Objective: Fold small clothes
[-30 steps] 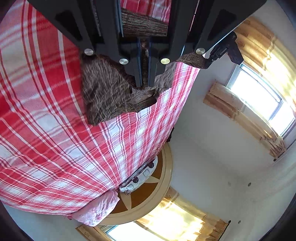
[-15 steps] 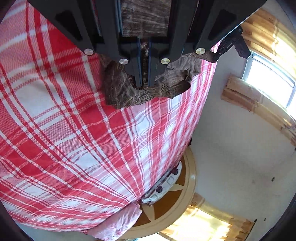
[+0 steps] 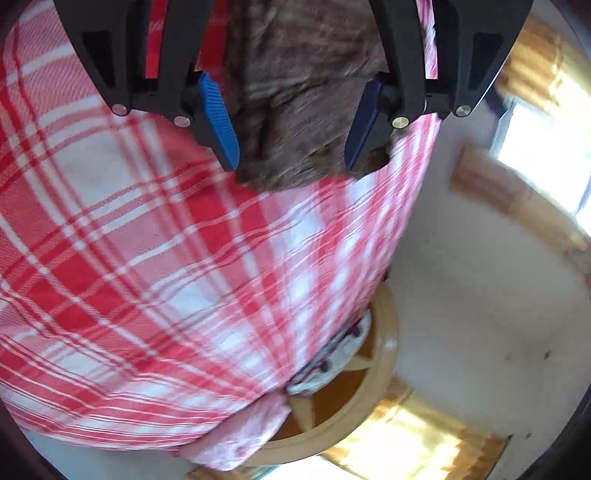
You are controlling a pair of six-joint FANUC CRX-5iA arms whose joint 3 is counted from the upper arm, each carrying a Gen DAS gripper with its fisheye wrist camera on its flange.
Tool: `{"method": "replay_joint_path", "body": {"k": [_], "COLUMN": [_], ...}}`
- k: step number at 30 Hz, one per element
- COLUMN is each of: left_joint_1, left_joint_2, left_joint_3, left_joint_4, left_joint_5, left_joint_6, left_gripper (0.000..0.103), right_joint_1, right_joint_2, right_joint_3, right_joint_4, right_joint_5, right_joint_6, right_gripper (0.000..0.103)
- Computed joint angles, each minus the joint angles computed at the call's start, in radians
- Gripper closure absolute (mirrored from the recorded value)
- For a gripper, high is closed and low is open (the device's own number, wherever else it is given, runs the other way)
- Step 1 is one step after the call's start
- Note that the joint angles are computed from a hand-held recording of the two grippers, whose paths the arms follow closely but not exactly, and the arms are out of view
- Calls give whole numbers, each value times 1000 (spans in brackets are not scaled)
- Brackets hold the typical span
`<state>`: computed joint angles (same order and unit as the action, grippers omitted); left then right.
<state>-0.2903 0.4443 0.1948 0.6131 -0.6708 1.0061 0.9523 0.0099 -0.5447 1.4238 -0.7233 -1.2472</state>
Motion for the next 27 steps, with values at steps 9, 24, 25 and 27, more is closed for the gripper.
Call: {"method": "replay_joint_path", "body": {"k": [9, 24, 25, 27], "left_joint_1": [-104, -44, -46, -50], "left_joint_2": [121, 118, 102, 81], "left_joint_3": [296, 294, 276, 254], "left_joint_4": [-473, -520, -543, -594], "left_joint_5": [-225, -125, -126, -119], "left_joint_6": [221, 463, 472, 486], "left_gripper": [46, 32, 32, 28], "right_joint_1": [-15, -14, 7, 54], "right_joint_2": [171, 183, 180, 177], "right_joint_3": [247, 269, 267, 265], "right_joint_4": [-511, -294, -312, -336], "right_joint_5": [201, -8, -25, -61], "right_joint_6": [500, 451, 468, 496], "right_gripper": [43, 42, 42, 42]}}
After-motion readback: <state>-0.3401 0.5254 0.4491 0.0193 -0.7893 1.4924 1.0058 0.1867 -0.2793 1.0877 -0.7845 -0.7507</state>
